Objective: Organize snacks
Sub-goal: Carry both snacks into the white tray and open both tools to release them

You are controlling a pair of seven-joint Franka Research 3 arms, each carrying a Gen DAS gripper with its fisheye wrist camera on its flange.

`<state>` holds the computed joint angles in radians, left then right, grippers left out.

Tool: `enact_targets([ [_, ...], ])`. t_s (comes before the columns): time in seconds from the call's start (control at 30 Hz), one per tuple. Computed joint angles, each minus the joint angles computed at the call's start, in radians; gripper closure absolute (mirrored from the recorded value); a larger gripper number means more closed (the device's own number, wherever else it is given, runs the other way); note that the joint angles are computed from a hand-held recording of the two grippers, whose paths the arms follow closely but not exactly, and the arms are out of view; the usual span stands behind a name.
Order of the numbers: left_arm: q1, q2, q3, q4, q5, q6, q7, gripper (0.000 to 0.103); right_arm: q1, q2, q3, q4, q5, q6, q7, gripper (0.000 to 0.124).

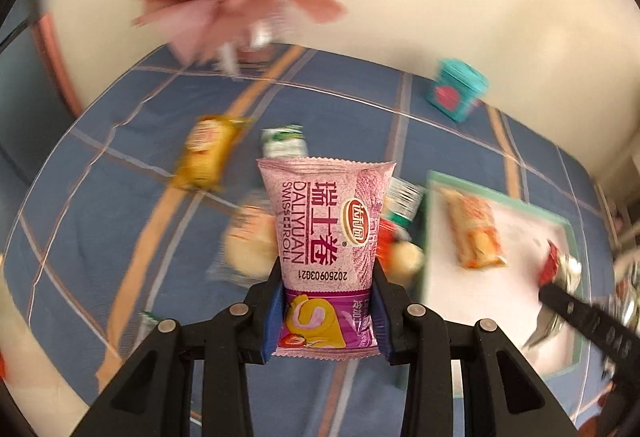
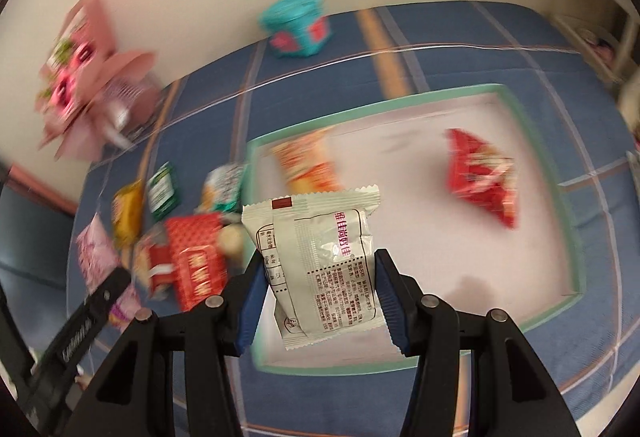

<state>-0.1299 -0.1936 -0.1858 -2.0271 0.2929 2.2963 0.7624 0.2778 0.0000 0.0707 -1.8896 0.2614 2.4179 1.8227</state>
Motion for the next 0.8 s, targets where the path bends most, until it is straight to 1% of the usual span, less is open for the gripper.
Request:
enact_targets([
  [0.2, -0.057, 0.092, -0.036, 0.093, -0.012, -0.005, 0.070, 0.063, -0.049, -0.037, -0.032, -0.050, -0.112, 0.009, 0.121, 0.070],
  [0.27, -0.075, 0.114, -0.045, 0.117, -0.017, -0.008, 0.086, 0.063, -0.066, -0.049, -0.038, -0.063, -0.136, 0.007, 0.144, 0.070],
  [0.43, -0.114, 0.185, -0.061, 0.186, -0.010, -0.026, 0.132, 0.063, -0.097, -0.059, -0.037, -0.071, -0.262, -0.018, 0.244, 0.070],
  [0.57, -0.137, 0.238, -0.064, 0.231, 0.004, -0.061, 0.145, 0.063, -0.109, -0.059, -0.042, -0.072, -0.262, -0.035, 0.239, 0.070],
  [0.67, -0.145, 0.270, -0.059, 0.251, 0.008, -0.082, 0.148, 0.063, -0.109, -0.041, -0.045, -0.064, -0.225, -0.046, 0.214, 0.070],
  [0.8, -0.146, 0.306, -0.053, 0.265, -0.012, -0.095, 0.148, 0.063, -0.107, 0.001, -0.047, -0.036, -0.212, -0.093, 0.193, 0.070],
])
